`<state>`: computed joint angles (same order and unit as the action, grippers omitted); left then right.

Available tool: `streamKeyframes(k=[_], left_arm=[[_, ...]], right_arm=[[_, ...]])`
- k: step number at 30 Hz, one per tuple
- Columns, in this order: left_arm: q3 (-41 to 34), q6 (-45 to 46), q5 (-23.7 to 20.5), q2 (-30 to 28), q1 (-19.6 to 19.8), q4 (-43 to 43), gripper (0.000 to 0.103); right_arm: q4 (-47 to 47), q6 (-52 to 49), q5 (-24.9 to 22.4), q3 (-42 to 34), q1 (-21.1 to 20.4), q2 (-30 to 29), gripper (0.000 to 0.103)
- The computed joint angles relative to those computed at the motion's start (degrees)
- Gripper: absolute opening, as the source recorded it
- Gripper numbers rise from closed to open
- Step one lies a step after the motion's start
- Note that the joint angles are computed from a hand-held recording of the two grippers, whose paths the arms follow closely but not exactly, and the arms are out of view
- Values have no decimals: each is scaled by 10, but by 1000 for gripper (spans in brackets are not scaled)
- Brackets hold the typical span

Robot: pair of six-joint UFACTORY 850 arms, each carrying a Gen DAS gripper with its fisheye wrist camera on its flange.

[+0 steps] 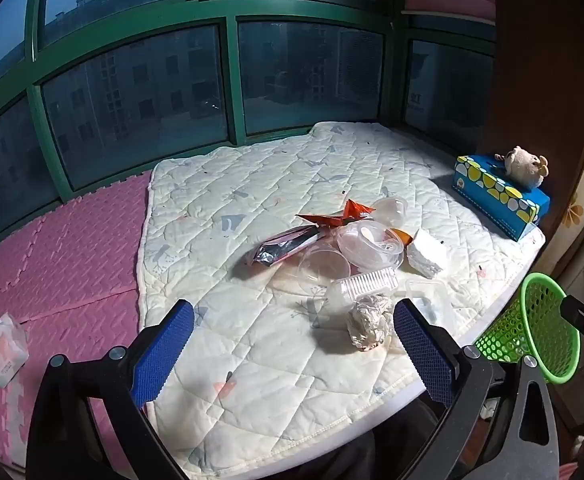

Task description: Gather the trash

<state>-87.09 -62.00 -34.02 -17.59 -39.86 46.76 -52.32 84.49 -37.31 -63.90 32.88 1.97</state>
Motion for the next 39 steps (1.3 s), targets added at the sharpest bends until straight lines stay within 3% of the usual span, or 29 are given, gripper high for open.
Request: streamKeyframes(k=[8, 39], left_arm=[[-2, -34, -2, -10, -17, 23, 97], [-13, 20, 10, -13, -3, -30, 97]], right_arm=[[-14, 11, -13, 5, 4, 7, 99], [6, -3, -7, -7, -6, -6, 99]])
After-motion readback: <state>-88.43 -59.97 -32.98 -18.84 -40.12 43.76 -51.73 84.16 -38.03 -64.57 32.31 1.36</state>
